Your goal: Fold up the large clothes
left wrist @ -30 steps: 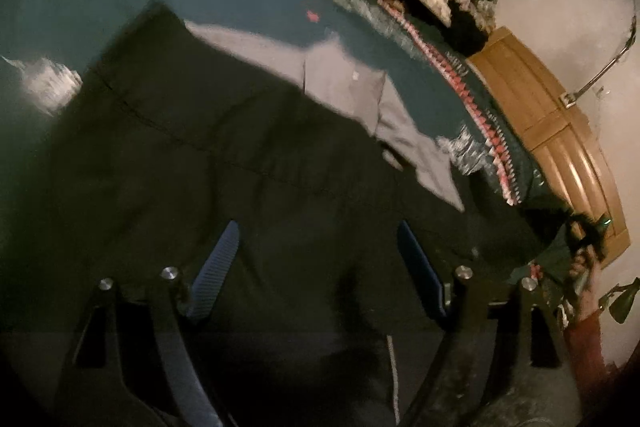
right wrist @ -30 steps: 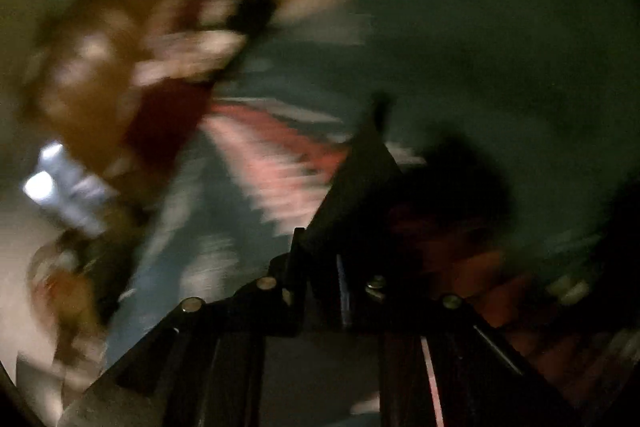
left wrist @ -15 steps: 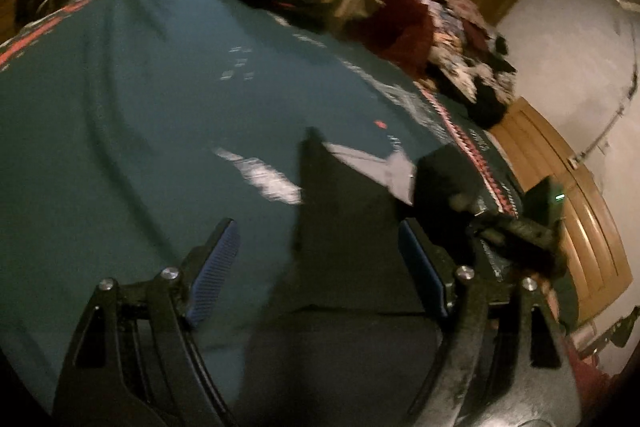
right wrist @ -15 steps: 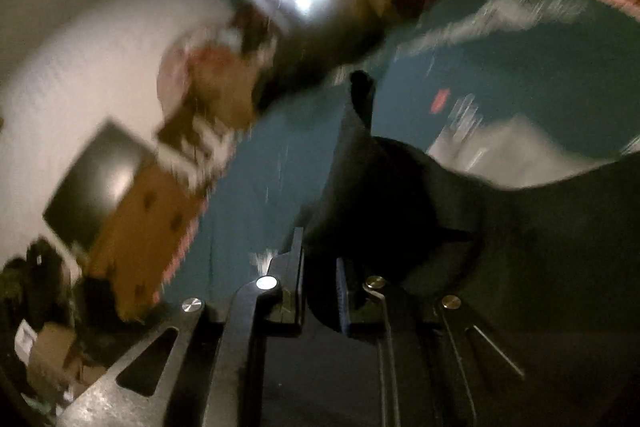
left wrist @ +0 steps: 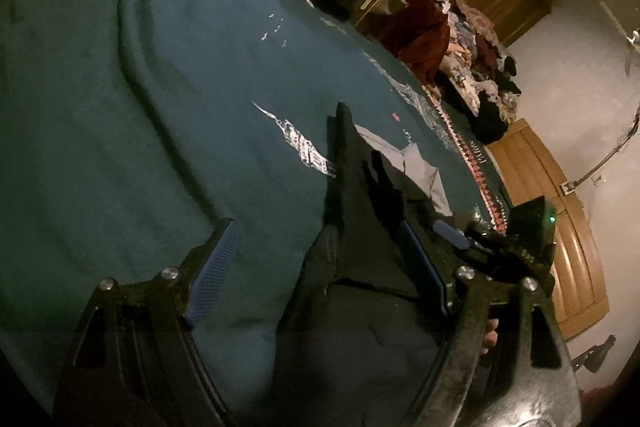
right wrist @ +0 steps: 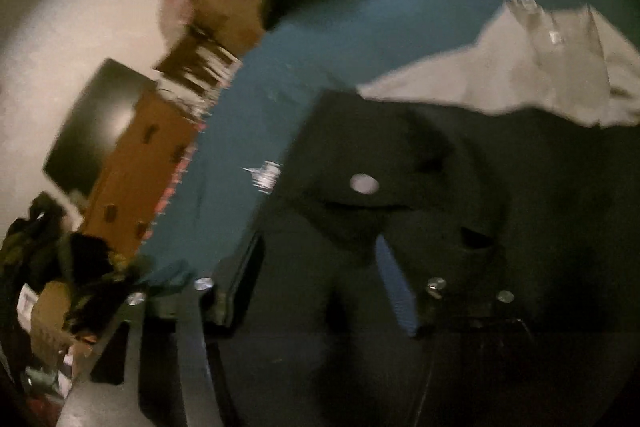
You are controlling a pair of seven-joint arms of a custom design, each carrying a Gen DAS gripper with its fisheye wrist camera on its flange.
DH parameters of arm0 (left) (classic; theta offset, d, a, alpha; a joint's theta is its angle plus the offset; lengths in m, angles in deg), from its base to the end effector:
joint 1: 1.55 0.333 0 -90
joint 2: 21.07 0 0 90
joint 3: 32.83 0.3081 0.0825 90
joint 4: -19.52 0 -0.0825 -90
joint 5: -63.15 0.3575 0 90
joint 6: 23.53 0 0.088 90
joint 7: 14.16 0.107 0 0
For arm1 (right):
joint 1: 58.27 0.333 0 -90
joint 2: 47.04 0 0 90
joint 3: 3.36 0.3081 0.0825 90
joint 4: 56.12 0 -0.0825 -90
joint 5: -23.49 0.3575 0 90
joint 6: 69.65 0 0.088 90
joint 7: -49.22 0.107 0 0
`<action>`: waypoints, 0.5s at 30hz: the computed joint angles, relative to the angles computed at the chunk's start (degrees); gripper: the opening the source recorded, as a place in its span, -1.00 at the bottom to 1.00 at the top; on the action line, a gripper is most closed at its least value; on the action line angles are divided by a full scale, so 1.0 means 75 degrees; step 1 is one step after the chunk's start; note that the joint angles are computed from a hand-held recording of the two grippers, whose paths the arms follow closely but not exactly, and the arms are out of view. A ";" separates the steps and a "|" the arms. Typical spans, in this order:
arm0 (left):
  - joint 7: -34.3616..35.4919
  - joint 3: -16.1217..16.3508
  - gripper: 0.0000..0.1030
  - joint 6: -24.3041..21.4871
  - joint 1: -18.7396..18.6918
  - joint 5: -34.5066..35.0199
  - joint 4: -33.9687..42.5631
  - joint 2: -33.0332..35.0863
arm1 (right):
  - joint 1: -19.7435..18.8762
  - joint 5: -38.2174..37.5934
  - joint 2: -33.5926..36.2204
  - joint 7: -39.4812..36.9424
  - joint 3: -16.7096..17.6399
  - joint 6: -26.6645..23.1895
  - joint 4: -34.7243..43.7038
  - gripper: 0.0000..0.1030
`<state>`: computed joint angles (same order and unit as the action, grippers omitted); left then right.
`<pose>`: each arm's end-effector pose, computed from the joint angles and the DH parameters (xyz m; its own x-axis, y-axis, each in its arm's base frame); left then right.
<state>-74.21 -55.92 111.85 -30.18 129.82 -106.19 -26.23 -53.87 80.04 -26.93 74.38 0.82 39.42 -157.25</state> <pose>0.3292 -0.4045 0.4588 0.4816 -0.6167 0.6227 -0.3294 -0.7858 -0.5234 0.5971 0.1471 0.3857 0.6933 -0.3692 -0.6189 -0.7127 -0.4785 -0.5129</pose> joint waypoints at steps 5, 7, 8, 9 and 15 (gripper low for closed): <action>0.0397 -0.0072 0.56 -0.0277 -0.0090 -0.0422 -0.0019 -0.0148 | 0.0102 0.0216 0.0279 0.0309 -0.0024 0.0608 0.0209 -0.12; 0.0426 -0.0131 0.56 -0.0383 -0.0146 -0.0660 -0.0086 -0.0248 | 0.0345 -0.0266 0.0717 0.0627 0.0067 0.0781 0.0581 -0.11; 0.0452 -0.0162 0.56 -0.0451 -0.0176 -0.0792 -0.0115 -0.0295 | 0.0528 -0.0570 0.0940 0.0742 0.0124 0.0924 0.0761 -0.06; 0.0528 -0.0210 0.56 -0.0591 -0.0225 -0.0991 -0.0109 -0.0339 | 0.0648 -0.0665 0.0999 0.0668 0.0189 0.1259 0.0753 0.01; 0.1085 -0.0317 0.56 -0.0303 -0.0436 -0.1529 -0.0156 -0.0505 | 0.0170 -0.1188 0.0423 0.0515 0.0167 0.0116 0.0984 0.02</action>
